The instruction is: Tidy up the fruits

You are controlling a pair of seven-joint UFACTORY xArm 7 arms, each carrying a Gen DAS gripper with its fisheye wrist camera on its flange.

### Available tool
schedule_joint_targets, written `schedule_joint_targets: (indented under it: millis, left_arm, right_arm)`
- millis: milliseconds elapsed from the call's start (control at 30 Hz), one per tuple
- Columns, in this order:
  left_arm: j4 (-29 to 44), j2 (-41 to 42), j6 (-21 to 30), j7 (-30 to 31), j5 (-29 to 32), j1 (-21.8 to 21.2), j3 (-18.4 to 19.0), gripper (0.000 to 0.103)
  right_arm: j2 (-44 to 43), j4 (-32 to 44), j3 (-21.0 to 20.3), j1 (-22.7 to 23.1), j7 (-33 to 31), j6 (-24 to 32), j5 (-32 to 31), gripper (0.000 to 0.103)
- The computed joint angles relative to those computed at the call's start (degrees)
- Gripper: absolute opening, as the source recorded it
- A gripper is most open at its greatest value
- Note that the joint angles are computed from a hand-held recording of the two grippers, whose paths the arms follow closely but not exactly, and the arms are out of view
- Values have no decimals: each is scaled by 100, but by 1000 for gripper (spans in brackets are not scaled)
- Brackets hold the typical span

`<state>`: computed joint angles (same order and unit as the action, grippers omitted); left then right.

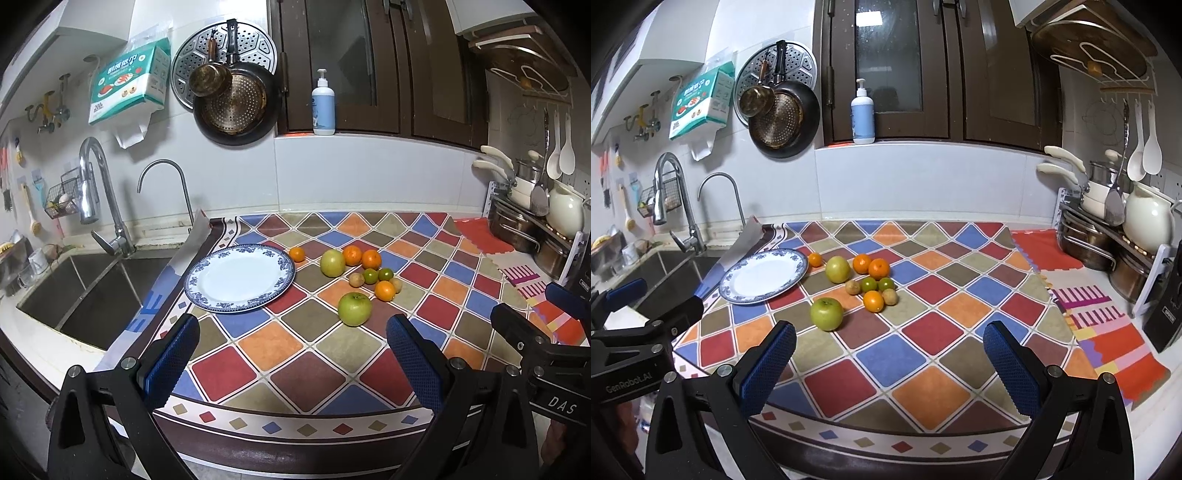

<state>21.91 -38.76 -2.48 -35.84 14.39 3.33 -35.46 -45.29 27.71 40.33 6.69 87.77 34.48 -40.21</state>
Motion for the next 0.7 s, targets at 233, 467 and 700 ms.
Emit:
schedule_joint_targets:
  millis: [233, 467, 700]
  left_arm:
    - [33, -9, -4, -6, 8, 15, -11, 103]
    - [48, 16, -11, 13, 12, 9, -5, 103]
    - [75, 43, -18, 16, 16, 43, -32, 103]
  right_arm:
    - [-31, -22, -30, 21, -9, -4, -14, 102]
    - [-30, -14, -23, 6, -10, -13, -19, 102]
    - [-27, -7, -7, -6, -1, -6, -27, 102]
